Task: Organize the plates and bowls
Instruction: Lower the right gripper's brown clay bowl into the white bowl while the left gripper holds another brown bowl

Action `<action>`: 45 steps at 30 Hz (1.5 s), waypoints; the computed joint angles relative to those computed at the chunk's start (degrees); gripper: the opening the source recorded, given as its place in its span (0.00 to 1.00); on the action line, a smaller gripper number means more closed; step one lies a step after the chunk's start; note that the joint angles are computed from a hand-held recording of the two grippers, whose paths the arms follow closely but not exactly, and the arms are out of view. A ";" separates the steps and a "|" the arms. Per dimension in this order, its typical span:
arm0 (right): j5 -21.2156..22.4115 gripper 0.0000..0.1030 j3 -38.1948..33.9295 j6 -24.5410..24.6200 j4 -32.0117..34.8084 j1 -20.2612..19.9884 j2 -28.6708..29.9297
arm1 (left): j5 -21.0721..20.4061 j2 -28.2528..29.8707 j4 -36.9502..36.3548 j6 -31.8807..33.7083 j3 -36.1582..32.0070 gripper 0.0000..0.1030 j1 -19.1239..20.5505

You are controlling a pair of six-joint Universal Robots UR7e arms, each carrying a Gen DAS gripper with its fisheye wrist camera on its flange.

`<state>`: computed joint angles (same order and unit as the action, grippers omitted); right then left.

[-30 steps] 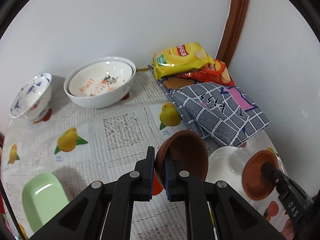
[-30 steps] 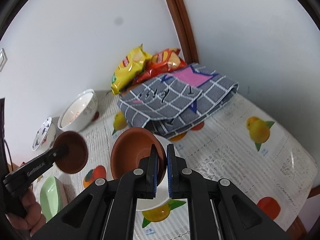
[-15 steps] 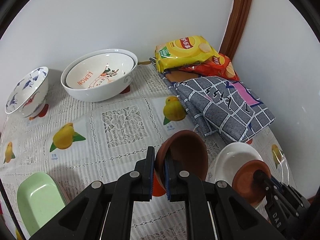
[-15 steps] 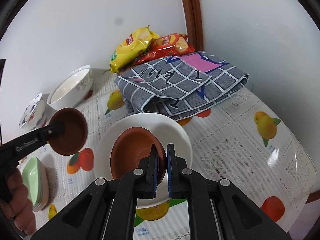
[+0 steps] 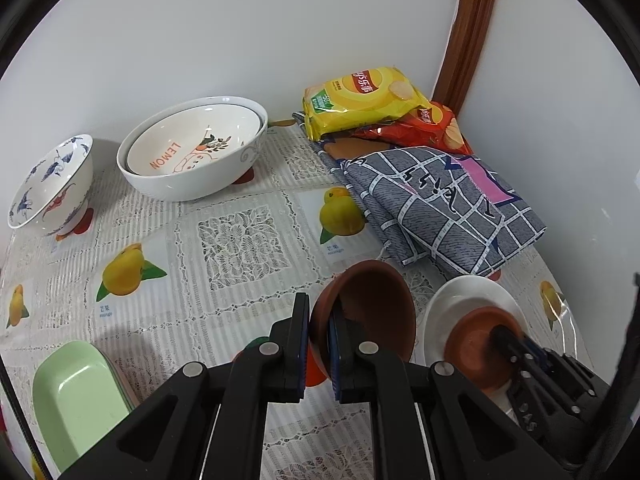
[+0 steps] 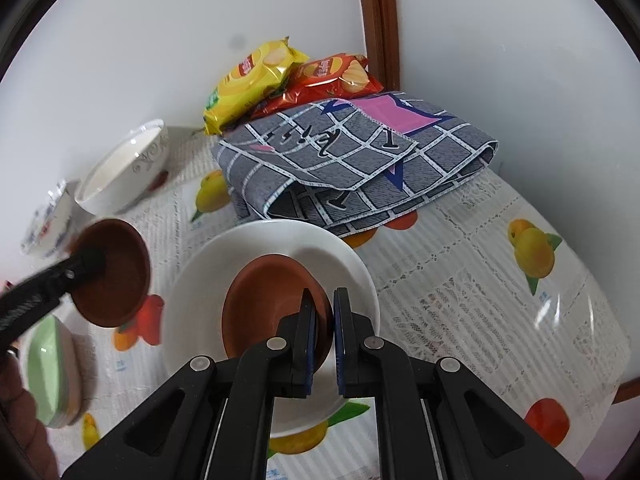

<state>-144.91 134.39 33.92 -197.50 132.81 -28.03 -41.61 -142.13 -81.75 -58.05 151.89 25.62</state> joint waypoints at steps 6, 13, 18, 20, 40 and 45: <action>-0.54 0.08 -1.10 0.49 3.32 0.21 0.07 | -0.50 0.01 -0.55 0.52 -0.06 0.09 -0.07; 0.05 0.09 -1.83 0.55 5.04 -0.48 0.02 | -0.14 -0.25 -0.58 0.78 -0.72 0.09 0.54; -1.79 0.08 -3.12 2.20 10.50 0.06 0.00 | 0.32 -1.17 0.74 0.16 -1.50 0.09 0.12; -2.79 0.08 -4.01 3.46 14.58 0.47 -0.07 | 0.37 -1.38 1.11 -0.02 -1.69 0.09 0.12; -5.20 0.15 -8.13 6.69 30.71 0.33 -0.12 | 0.33 -1.62 1.47 -0.12 -2.39 0.09 0.64; -4.51 0.15 -7.86 5.97 30.05 0.21 -0.27 | 0.23 -1.78 2.15 -0.56 -2.67 0.09 0.26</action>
<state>-149.41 126.53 39.88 -167.46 133.02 -28.30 -41.38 -143.92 -79.60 -58.61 149.22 25.88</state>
